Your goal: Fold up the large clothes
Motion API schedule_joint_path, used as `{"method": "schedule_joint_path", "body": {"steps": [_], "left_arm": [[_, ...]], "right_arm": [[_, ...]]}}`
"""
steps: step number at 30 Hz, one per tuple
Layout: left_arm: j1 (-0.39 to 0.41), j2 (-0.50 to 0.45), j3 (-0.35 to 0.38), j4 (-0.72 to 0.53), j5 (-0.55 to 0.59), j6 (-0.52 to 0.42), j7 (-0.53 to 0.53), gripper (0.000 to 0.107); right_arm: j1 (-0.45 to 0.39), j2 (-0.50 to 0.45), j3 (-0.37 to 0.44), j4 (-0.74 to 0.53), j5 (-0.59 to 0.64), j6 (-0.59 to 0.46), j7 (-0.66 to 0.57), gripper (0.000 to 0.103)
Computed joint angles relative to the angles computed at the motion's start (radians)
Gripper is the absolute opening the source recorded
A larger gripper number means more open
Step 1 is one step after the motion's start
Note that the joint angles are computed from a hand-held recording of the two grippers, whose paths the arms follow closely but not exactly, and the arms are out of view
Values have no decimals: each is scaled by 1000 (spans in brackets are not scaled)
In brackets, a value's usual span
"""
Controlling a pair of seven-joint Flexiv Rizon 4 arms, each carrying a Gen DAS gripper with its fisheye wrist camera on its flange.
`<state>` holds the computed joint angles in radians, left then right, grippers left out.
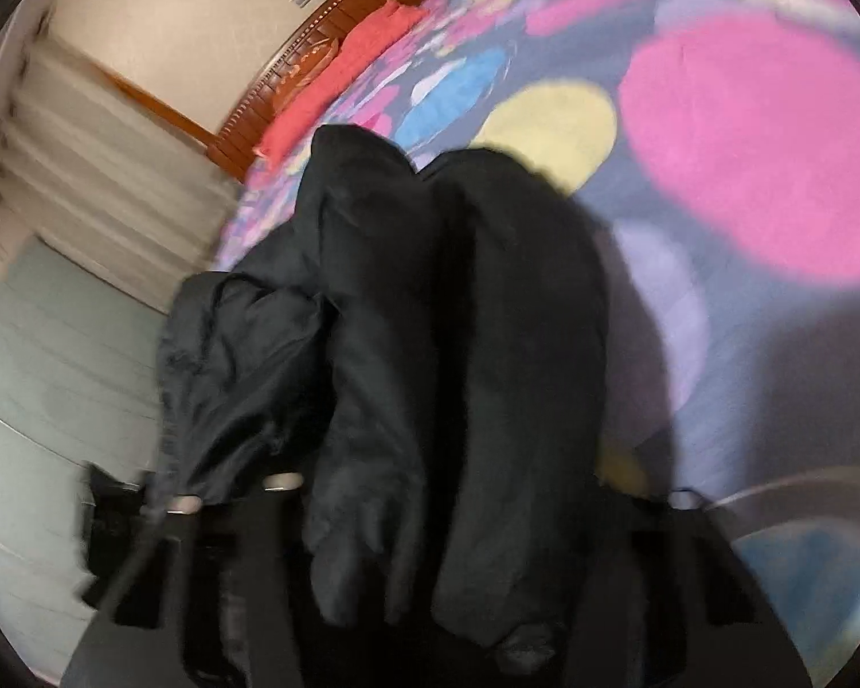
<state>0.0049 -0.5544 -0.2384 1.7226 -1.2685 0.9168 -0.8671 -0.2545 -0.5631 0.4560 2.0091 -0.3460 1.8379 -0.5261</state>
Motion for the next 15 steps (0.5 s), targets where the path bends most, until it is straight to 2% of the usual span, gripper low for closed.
{"method": "schedule_joint_path", "body": {"steps": [2, 7, 12, 15], "left_arm": [[3, 2, -3, 1, -4, -8, 16, 89], [-3, 13, 2, -6, 13, -11, 28, 79], [6, 31, 10, -8, 19, -14, 50, 77], [12, 38, 16, -11, 12, -8, 67, 77]], "right_arm": [[1, -6, 8, 5, 21, 27, -12, 35], [106, 26, -92, 34, 35, 97, 40, 29], [163, 41, -140, 33, 19, 136, 72, 28], [165, 18, -138, -5, -23, 140, 93, 28]]}}
